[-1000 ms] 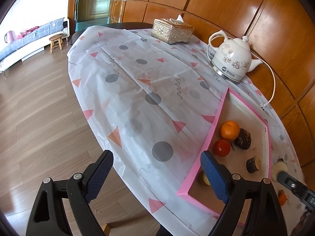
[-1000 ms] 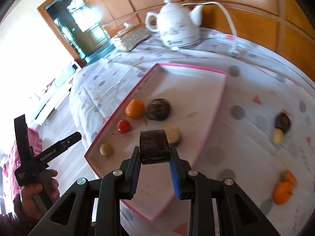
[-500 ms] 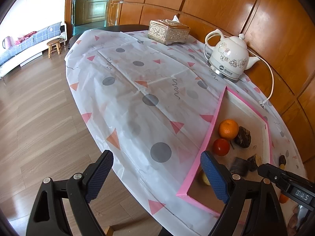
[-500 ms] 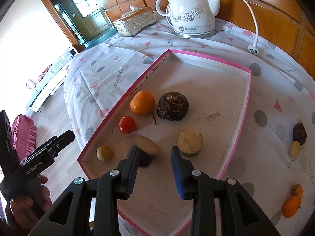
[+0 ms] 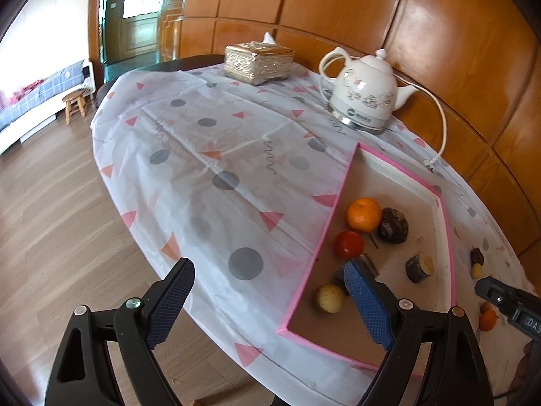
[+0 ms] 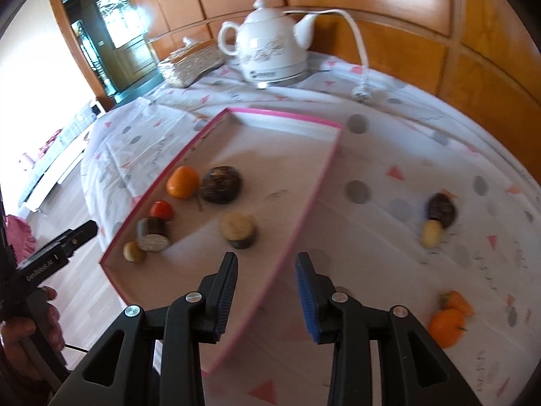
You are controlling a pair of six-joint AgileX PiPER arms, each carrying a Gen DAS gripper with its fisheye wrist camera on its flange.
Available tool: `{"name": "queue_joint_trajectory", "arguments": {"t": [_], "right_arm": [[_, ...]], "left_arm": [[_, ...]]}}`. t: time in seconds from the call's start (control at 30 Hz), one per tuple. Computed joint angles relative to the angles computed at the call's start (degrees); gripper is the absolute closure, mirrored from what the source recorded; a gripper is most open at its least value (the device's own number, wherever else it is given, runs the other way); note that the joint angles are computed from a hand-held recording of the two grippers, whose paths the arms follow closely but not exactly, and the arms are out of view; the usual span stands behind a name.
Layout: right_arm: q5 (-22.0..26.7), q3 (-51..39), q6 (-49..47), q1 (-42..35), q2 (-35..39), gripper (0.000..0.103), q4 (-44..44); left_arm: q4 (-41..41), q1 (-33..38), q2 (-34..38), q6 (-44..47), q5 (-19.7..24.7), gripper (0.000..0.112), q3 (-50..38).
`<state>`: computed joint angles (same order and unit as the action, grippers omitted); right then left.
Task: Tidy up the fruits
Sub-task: 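Reach the left tool to the small yellow potato and grasp it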
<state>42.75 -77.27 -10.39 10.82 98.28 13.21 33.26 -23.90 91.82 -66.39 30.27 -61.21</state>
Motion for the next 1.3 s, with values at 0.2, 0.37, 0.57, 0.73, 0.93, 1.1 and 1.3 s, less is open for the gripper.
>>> {"name": "queue_joint_trajectory", "arguments": {"t": [0.2, 0.37, 0.57, 0.73, 0.93, 1.1, 1.3], "right_arm": [[-0.5, 3.2, 0.5, -5.7, -4.2, 0.067, -4.7], [0.4, 4.2, -0.4, -13.1, -5.5, 0.067, -5.8], [1.3, 5.7, -2.2, -23.0, -6.7, 0.067, -6.7], [2.1, 5.2, -2.8, -30.9, -6.5, 0.067, -8.7], [3.1, 3.2, -3.2, -39.5, -5.0, 0.067, -11.6], [3.1, 0.8, -0.6, -46.8, -2.7, 0.067, -16.1], [4.0, -3.0, 4.5, -56.3, 1.9, 0.066, -14.5]], "left_arm": [[-0.3, -1.7, 0.2, 2.1, -0.1, 0.022, -1.1], [-1.1, -2.3, 0.6, 3.6, 0.3, 0.022, -2.0], [-2.0, -3.1, 1.1, 5.1, 1.1, 0.022, -3.5], [-3.6, -4.1, 2.1, 7.5, 1.8, 0.022, -5.8], [-6.3, -5.7, 4.1, 11.2, 2.6, 0.022, -10.0], [-8.0, -7.6, 6.7, 14.5, 4.2, 0.022, -14.8], [-14.2, -9.5, 10.9, 22.3, 5.9, 0.023, -22.4]]}}
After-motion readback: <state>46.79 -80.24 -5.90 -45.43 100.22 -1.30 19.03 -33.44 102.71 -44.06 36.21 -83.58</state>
